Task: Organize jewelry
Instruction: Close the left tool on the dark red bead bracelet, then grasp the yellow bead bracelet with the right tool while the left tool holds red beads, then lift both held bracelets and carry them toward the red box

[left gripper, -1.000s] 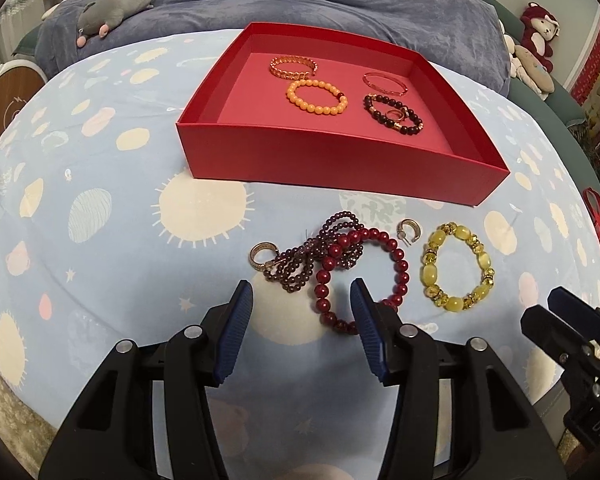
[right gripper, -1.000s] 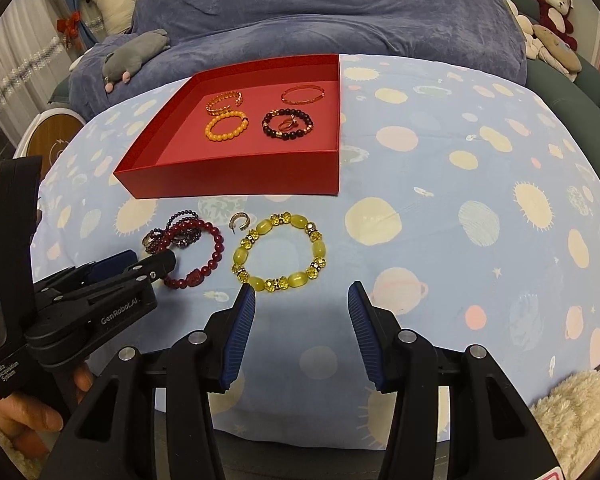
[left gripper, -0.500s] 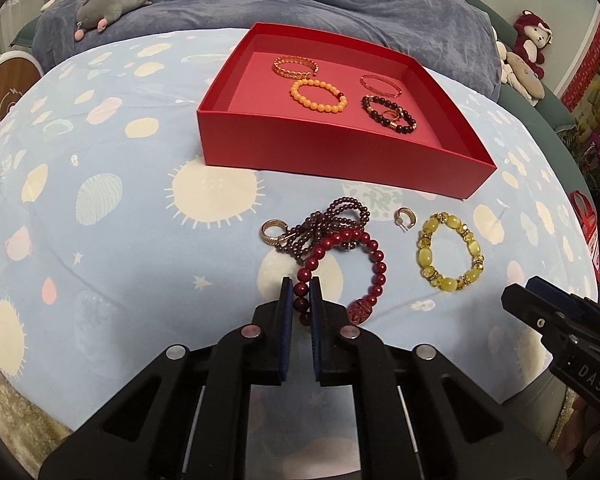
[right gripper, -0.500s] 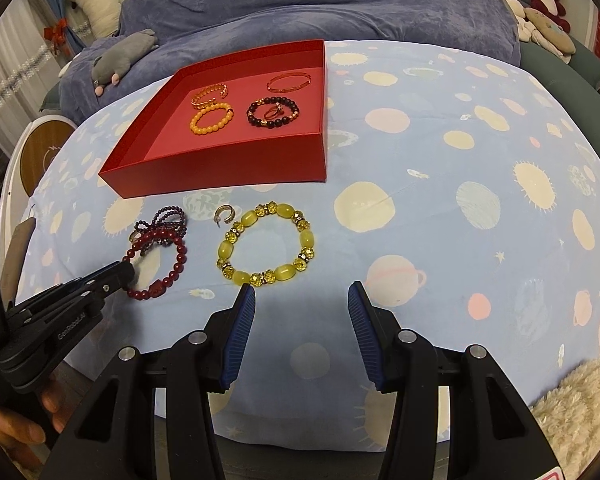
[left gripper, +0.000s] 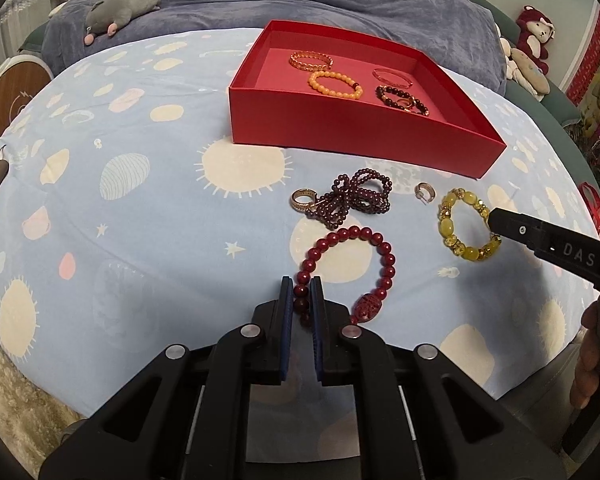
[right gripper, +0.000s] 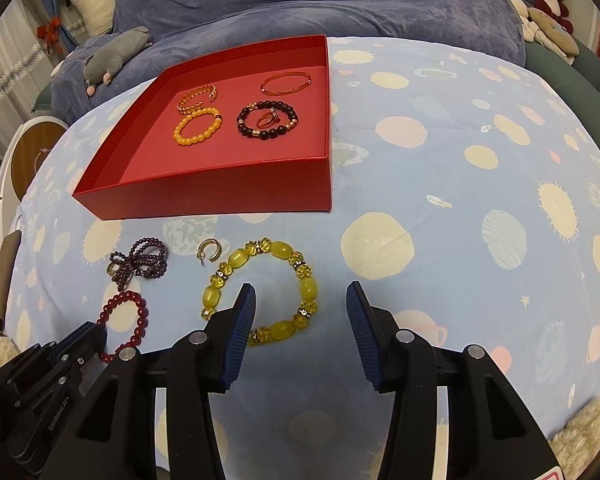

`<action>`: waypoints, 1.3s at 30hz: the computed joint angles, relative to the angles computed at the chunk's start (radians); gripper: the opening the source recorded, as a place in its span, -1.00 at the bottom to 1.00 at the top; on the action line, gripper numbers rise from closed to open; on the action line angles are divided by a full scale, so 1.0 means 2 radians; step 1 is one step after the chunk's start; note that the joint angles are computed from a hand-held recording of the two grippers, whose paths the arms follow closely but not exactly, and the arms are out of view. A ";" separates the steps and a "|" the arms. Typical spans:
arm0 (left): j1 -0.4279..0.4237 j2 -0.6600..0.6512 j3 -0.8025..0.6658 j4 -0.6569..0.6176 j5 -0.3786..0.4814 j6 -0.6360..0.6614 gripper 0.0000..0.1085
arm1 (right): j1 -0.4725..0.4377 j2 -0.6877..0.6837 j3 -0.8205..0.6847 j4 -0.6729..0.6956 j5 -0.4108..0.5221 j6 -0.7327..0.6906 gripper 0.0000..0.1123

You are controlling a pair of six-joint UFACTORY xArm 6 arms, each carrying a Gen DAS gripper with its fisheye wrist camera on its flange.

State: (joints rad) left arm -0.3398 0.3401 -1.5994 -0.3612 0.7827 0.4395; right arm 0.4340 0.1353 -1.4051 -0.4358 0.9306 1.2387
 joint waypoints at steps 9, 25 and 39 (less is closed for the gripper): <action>0.000 -0.002 0.004 -0.006 -0.002 0.003 -0.84 | 0.000 0.014 -0.005 -0.006 0.012 -0.019 -0.52; 0.002 0.001 -0.007 -0.008 0.009 0.002 -0.84 | 0.031 -0.029 0.021 -0.002 0.010 0.010 -0.84; 0.006 -0.018 -0.028 -0.049 0.062 0.024 -0.92 | 0.047 -0.059 0.000 -0.015 0.021 0.016 -0.84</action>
State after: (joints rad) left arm -0.3288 0.3035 -1.6554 -0.4591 0.9062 0.4884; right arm 0.5280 0.0181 -1.4052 -0.4649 0.9724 1.2714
